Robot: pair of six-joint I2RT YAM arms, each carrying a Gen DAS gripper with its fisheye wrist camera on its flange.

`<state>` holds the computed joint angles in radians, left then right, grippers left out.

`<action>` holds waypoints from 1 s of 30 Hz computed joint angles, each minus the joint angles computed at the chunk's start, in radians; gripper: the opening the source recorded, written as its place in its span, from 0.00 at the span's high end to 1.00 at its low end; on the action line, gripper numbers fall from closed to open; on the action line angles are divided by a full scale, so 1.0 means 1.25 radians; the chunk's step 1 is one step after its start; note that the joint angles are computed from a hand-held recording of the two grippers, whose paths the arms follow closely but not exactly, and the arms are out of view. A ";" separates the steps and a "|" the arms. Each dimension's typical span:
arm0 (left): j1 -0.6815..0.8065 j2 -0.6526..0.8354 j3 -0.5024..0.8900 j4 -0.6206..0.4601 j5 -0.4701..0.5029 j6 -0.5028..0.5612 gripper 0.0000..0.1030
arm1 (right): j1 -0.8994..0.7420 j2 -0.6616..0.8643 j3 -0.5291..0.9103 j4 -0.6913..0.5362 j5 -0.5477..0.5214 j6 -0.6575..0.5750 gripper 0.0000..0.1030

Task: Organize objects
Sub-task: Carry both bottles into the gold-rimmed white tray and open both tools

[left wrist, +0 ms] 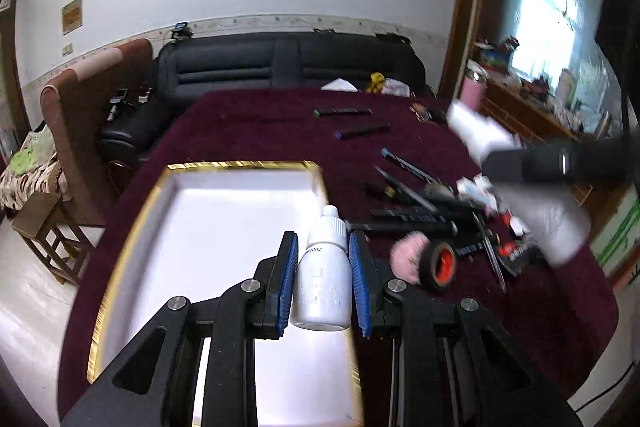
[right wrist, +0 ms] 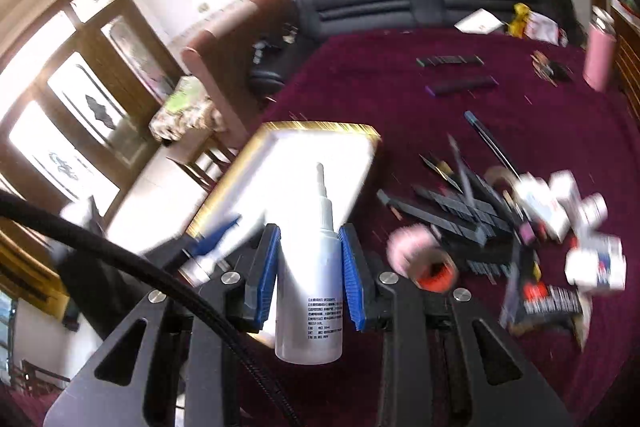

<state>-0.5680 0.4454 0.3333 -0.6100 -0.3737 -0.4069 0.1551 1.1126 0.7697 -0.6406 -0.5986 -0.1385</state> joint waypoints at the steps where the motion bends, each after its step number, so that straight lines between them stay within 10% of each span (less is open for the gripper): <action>1: 0.067 -0.002 0.008 0.011 0.039 0.045 0.79 | 0.032 0.020 0.035 0.008 0.010 0.032 0.73; 10: 0.397 0.340 0.077 0.287 0.199 0.286 0.79 | 0.216 0.391 0.269 0.140 0.136 0.222 0.73; 18: 0.548 0.745 0.116 0.498 0.376 0.297 0.79 | 0.227 0.654 0.265 0.309 0.174 0.296 0.73; 30: 0.567 0.984 0.189 0.623 0.441 0.209 0.79 | 0.237 0.746 0.317 0.392 0.279 0.319 0.73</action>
